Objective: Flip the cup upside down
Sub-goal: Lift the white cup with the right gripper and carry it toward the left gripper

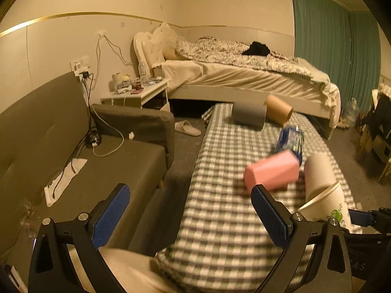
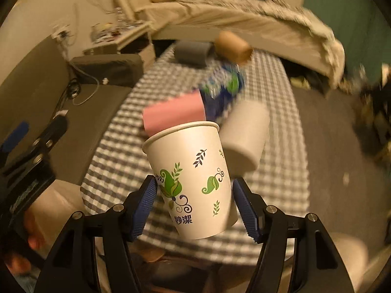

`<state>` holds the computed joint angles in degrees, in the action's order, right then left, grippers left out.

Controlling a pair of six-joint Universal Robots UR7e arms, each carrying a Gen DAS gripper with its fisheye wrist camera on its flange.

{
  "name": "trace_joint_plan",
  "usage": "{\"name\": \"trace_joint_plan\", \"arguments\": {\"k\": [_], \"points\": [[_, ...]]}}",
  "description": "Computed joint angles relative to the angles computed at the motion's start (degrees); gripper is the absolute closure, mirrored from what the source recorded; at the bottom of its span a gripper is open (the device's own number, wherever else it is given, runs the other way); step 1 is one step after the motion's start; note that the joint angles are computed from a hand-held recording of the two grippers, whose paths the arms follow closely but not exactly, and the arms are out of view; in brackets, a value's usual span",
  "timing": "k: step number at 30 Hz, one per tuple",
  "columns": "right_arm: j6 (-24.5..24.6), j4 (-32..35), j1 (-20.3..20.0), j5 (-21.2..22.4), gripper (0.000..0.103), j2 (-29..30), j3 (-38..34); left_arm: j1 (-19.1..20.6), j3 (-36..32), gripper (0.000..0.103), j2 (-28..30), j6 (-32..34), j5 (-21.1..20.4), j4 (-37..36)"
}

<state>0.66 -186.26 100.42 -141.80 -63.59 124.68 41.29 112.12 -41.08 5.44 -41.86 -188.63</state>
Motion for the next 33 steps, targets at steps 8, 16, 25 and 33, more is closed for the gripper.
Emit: {"name": "trace_joint_plan", "arguments": {"k": [8,16,25,33], "points": [[4.1,0.2,-3.1,2.8,0.039,3.2,0.6,0.3,2.0,0.001,0.4,1.1,0.6,-1.4],[3.4,-0.1,-4.4,3.4,0.039,4.1,-0.5,0.8,1.3,0.001,0.6,-0.7,1.4,1.7],[4.2,-1.9,-5.9,8.4,0.036,1.1,2.5,0.3,0.8,0.001,2.0,-0.1,3.1,2.0],[-2.5,-14.5,-6.3,14.0,0.025,-5.6,8.1,-1.2,1.2,0.001,1.7,-4.2,0.4,6.2]]}}
